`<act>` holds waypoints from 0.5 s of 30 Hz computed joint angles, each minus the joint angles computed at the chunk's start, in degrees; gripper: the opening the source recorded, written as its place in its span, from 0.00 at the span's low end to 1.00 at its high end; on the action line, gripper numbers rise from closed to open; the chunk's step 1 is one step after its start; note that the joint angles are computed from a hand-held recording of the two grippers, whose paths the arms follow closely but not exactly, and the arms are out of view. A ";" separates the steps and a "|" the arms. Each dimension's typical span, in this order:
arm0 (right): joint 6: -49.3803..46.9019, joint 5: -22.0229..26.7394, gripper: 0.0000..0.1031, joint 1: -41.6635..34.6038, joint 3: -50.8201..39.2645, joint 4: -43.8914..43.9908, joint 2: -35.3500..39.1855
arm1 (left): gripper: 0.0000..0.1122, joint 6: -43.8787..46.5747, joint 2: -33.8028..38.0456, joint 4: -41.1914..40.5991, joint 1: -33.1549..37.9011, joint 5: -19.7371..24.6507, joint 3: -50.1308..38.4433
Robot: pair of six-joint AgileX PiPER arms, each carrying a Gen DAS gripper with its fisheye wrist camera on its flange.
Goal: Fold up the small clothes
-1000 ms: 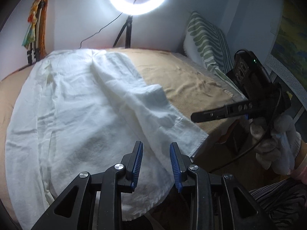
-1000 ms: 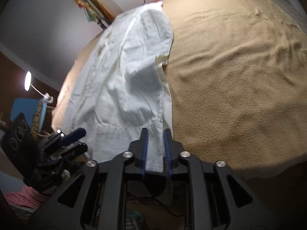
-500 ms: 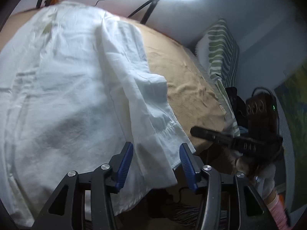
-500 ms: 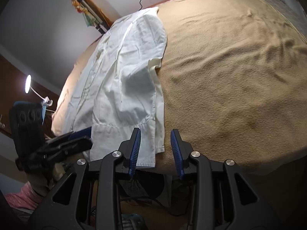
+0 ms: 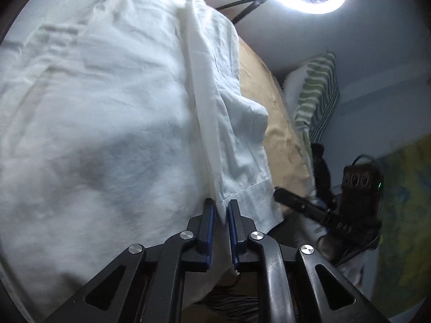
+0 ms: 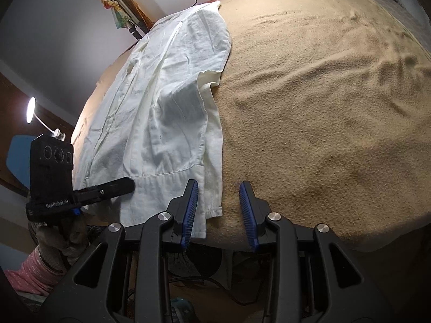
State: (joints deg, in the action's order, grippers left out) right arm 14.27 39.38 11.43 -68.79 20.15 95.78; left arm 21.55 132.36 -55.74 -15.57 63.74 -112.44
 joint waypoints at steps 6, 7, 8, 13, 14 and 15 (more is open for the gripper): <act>-1.43 -1.28 0.33 -1.46 1.27 2.30 -3.10 | 0.23 10.51 -16.25 8.29 -4.15 -18.13 17.36; -1.84 -2.07 0.33 -2.20 2.17 2.89 -4.49 | 0.24 13.22 -18.58 7.91 -4.99 -20.76 20.06; -2.49 -2.89 0.33 -3.29 3.13 3.85 -6.12 | 0.25 15.09 -20.21 8.38 -6.15 -22.85 21.73; -6.52 -6.09 0.34 -9.39 8.52 9.56 -14.00 | 0.30 14.48 -17.01 15.09 -12.71 -23.48 14.72; -5.51 -6.50 0.38 -10.24 9.43 8.68 -15.56 | 0.35 13.26 -15.62 16.21 -13.82 -22.82 12.54; -4.68 -6.88 0.41 -11.20 10.36 8.11 -17.05 | 0.38 10.04 -13.43 18.94 -15.63 -21.93 8.83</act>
